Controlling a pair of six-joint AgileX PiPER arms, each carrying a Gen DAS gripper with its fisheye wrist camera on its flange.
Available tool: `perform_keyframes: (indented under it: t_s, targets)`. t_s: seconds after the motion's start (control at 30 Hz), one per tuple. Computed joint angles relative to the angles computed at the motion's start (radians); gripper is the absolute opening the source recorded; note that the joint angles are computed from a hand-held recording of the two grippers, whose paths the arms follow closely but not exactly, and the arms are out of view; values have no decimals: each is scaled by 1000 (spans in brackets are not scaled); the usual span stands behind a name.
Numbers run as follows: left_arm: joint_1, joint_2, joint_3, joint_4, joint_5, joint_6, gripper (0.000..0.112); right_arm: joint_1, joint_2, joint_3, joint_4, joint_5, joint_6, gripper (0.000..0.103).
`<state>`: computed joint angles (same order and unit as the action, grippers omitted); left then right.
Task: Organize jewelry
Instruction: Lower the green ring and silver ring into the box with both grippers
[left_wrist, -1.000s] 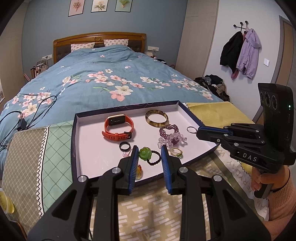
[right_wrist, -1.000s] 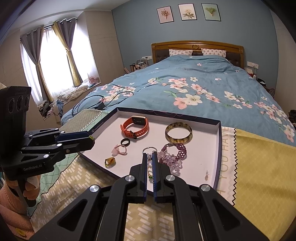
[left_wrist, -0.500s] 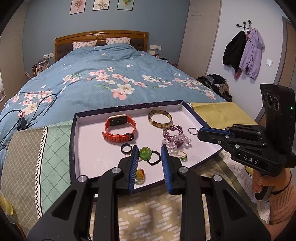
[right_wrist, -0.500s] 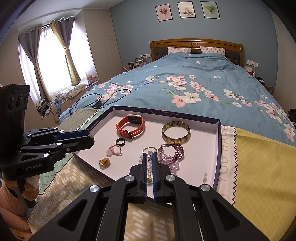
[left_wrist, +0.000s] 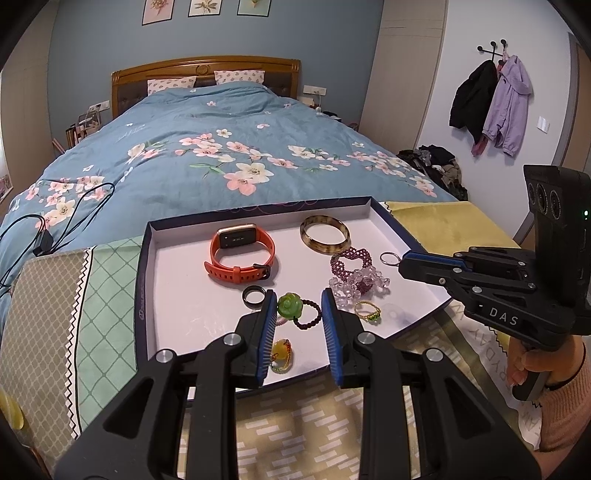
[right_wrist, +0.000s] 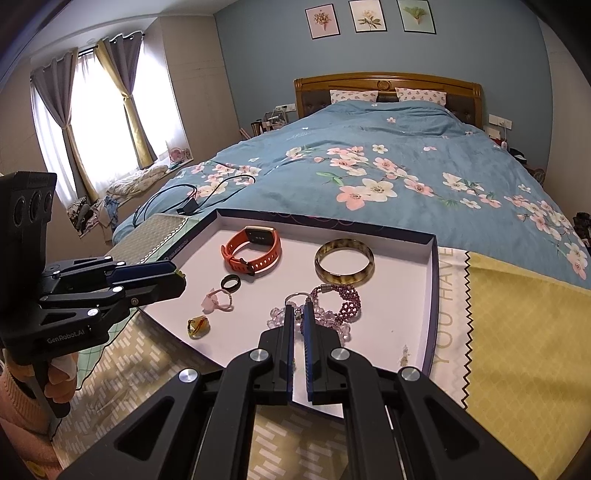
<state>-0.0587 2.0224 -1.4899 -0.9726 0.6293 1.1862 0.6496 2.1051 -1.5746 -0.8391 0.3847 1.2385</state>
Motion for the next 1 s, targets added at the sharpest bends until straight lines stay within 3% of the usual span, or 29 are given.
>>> perform_keyframes:
  t_s: [1.0]
  targets:
    - [-23,80,-80,83,-26,-112,25,-40,56,-73,165,6,-150,3]
